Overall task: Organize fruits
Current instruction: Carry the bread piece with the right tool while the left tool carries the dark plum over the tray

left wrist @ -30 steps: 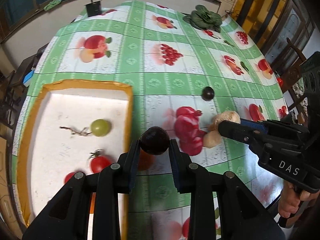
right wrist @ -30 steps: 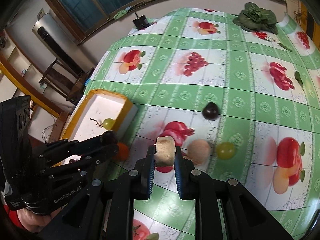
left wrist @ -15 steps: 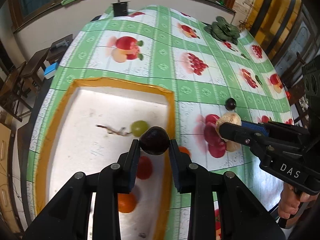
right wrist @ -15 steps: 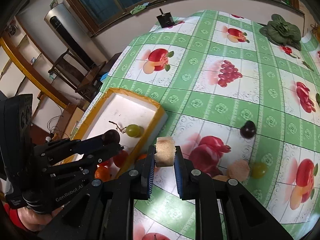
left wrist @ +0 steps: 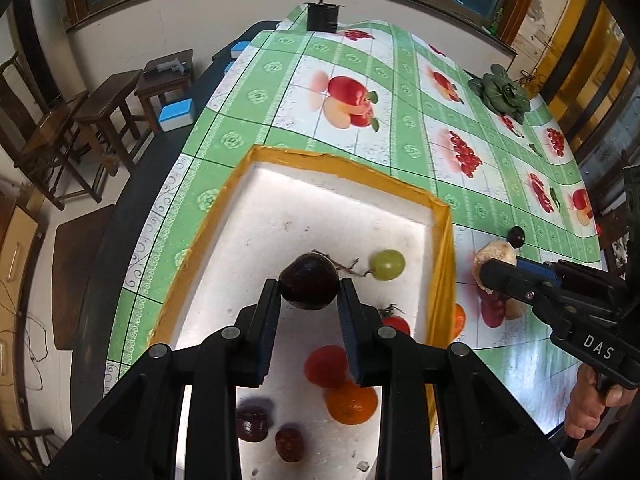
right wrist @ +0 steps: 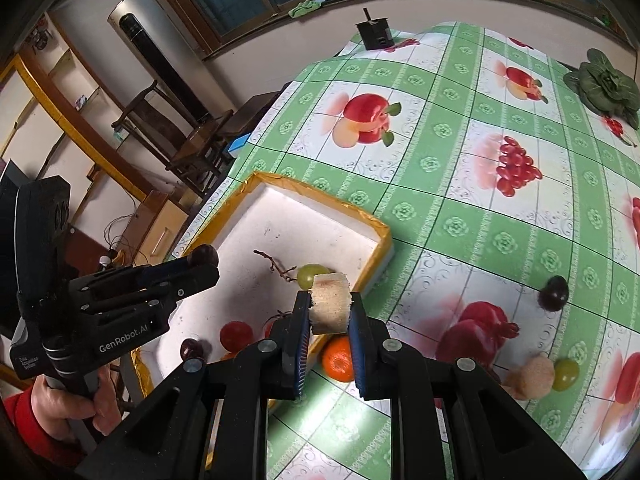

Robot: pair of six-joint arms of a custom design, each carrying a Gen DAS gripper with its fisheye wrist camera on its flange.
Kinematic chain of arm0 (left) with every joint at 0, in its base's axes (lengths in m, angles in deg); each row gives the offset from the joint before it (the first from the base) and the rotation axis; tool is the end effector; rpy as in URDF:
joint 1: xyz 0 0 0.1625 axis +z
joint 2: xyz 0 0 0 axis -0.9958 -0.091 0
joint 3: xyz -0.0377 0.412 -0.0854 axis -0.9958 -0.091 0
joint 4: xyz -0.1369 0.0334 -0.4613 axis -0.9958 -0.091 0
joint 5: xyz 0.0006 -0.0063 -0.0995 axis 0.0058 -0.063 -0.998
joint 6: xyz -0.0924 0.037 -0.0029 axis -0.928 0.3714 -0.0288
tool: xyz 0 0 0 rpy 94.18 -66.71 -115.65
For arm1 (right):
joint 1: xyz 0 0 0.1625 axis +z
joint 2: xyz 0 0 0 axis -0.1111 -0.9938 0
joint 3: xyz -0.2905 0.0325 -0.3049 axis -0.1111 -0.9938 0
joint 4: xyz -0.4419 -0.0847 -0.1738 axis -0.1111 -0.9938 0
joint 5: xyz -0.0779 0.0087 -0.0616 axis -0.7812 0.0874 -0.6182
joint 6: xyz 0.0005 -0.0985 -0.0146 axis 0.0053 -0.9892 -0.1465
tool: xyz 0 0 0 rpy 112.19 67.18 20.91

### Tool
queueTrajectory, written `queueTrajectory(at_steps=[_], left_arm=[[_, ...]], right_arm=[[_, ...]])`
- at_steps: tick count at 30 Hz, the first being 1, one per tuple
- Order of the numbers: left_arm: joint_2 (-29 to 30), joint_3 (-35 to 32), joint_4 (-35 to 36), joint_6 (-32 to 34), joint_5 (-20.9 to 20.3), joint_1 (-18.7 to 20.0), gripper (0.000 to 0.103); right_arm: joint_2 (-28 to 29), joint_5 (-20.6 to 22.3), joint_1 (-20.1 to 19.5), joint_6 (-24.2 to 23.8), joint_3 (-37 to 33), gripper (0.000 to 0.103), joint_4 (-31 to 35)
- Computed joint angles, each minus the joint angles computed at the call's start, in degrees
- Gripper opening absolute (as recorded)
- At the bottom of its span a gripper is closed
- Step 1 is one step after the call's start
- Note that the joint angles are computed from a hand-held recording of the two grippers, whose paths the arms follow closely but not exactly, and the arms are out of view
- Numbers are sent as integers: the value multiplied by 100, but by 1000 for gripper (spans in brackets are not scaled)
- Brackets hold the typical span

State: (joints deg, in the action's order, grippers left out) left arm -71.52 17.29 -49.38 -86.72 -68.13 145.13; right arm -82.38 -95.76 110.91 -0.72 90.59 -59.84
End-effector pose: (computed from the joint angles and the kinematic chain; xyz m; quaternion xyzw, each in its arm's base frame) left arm -0.1764 -0.7312 0.2481 0.0152 0.9073 -0.2546 0.3344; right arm 0.3176 -0.8068 0.1088 0.2600 -0.9480 0.1113 0.1460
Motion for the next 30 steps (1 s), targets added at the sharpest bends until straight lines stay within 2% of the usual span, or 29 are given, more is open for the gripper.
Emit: queueTrajectory(at_steps=[21, 30], left_arm=[[59, -172, 209, -6, -60, 202, 27], [158, -319, 303, 4, -174, 361, 27]], right_arm=[[637, -93, 142, -67, -721, 18, 268], [1144, -125, 152, -10, -1459, 18, 715]])
